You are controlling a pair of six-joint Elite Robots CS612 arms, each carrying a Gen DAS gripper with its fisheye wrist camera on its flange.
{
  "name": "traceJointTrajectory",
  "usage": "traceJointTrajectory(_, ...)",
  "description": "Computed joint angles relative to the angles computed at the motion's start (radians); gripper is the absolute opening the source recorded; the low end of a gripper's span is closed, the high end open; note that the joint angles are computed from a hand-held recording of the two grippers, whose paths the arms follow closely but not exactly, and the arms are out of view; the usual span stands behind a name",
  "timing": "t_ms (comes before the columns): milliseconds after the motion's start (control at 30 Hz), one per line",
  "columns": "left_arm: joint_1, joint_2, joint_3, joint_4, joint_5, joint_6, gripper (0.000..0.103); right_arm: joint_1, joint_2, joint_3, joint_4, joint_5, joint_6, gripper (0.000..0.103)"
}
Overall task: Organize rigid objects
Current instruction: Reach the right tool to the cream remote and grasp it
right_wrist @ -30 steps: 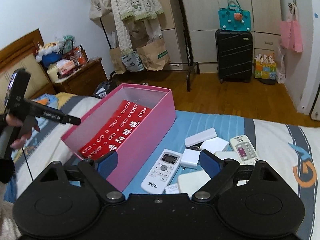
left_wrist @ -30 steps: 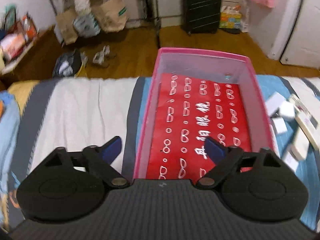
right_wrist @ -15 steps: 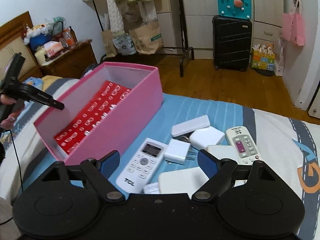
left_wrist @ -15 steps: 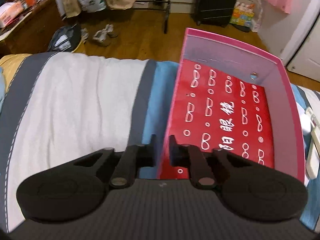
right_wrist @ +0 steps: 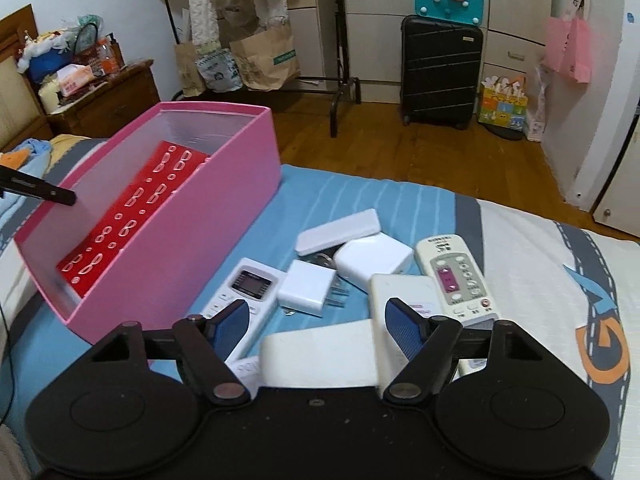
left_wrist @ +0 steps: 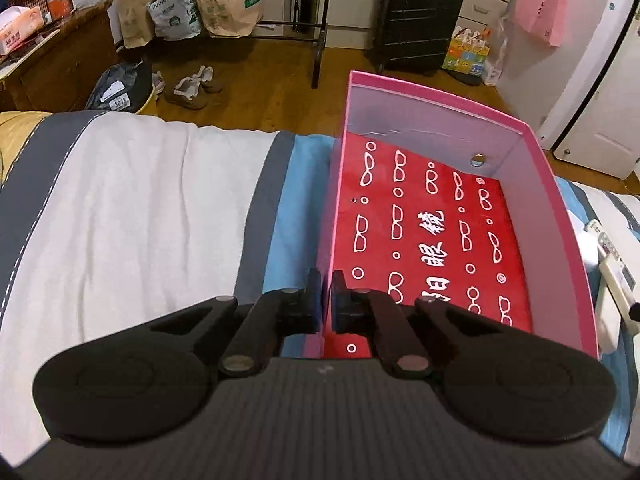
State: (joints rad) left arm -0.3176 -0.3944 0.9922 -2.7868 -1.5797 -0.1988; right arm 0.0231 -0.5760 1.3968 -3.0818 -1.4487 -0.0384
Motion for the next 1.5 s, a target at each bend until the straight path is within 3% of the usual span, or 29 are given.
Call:
traceJointTrajectory(167,-0.006,-0.017,0.034,-0.022,0.001,0.008,0.003,-0.008,-0.004,0.015,-0.011,-0.041,-0.007,0.071)
traceJointTrajectory(267,-0.012,-0.011,0.02,0.013,0.04,0.005,0.003,-0.016,-0.004,0.01,0.023,-0.051,0.003,0.062)
traceJointTrajectory(333,-0.01,-0.005,0.01,0.029,0.023,0.008,0.007,-0.019,-0.003,0.009,0.04,-0.062,-0.001,0.054)
traceJointTrajectory(500,-0.016,0.003,0.002,0.055,0.039,0.041,0.008,-0.016,-0.011,0.025,0.056,-0.073,-0.013,0.05)
traceJointTrajectory(600,-0.016,0.005,0.002,0.055,0.044,0.019,0.005,-0.02,-0.021,0.029,0.096,-0.033,0.061,0.05)
traceJointTrajectory(767,-0.01,0.004,0.013,0.019,0.041,-0.011,0.003,-0.04,-0.031,0.023,0.185,0.107,0.302,0.052)
traceJointTrajectory(833,-0.01,0.005,0.013,0.018,0.042,-0.013,0.003,-0.037,-0.032,0.02,0.185,0.084,0.359,0.052)
traceJointTrajectory(967,-0.014,-0.003,0.026,0.009,0.047,-0.007,0.002,-0.015,-0.029,0.011,0.145,-0.042,0.252,0.052)
traceJointTrajectory(1267,-0.011,-0.023,0.067,-0.029,0.019,-0.018,0.004,-0.022,0.036,-0.123,0.28,-0.097,0.155,0.052)
traceJointTrajectory(1333,-0.01,-0.023,0.068,-0.032,0.011,-0.026,0.004,-0.015,0.048,-0.148,0.306,-0.121,0.135,0.062)
traceJointTrajectory(1500,-0.004,-0.013,0.054,-0.016,-0.004,-0.05,0.004,-0.003,0.077,-0.214,0.394,-0.186,0.148,0.07)
